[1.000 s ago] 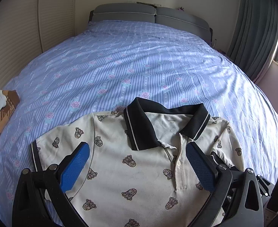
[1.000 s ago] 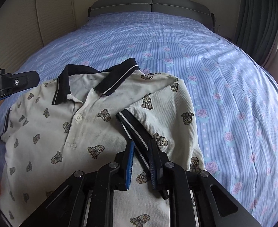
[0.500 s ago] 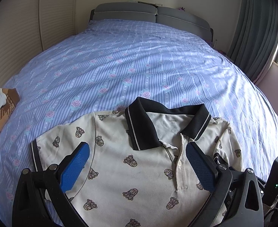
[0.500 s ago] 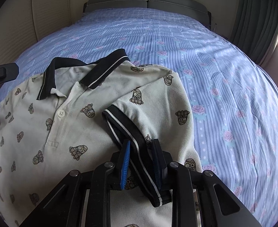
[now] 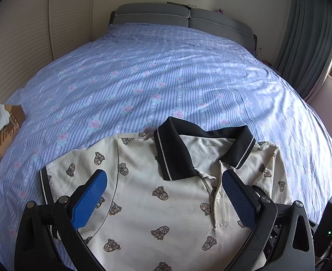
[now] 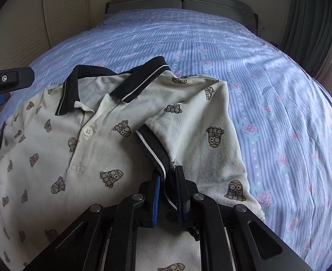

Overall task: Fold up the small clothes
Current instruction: 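Open the right gripper and lift it off the folded sleeve, then grasp the other black-striped sleeve with the left gripper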

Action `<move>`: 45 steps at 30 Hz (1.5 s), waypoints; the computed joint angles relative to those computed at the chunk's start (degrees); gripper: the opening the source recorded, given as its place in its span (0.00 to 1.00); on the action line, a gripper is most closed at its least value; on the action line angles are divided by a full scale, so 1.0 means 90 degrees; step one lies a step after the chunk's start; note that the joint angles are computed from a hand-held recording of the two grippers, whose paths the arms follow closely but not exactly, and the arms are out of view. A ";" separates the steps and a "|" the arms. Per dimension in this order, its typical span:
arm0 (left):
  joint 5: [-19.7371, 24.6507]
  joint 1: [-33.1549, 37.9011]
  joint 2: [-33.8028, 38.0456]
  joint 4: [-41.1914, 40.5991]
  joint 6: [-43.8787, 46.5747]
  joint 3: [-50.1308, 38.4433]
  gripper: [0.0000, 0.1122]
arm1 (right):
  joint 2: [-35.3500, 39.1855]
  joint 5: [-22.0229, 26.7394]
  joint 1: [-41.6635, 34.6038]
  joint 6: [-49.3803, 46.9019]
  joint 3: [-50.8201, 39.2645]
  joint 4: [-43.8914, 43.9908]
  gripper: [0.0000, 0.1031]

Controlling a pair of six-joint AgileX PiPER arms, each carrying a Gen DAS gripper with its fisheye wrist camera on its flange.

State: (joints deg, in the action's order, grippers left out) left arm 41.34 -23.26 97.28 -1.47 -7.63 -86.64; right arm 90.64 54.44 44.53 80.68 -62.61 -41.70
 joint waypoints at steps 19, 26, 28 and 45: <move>0.0021 0.0241 0.0121 0.0029 -0.0057 -0.0101 0.92 | 0.0294 -0.1650 -0.0845 -0.0360 -0.0292 0.0267 0.43; 0.0029 0.0175 0.0132 0.0096 -0.0036 -0.0089 0.92 | -0.0240 -0.0911 -0.0225 0.1020 0.0017 -0.0696 0.43; 0.0063 0.0144 0.0079 0.0110 0.0054 -0.0121 0.92 | -0.0471 -0.0456 0.0104 0.1444 0.0125 -0.0869 0.43; -0.0293 0.2059 -0.1571 -0.1222 0.2736 0.1607 0.92 | 0.0395 0.0995 0.1980 0.2462 -0.1436 -0.1117 0.51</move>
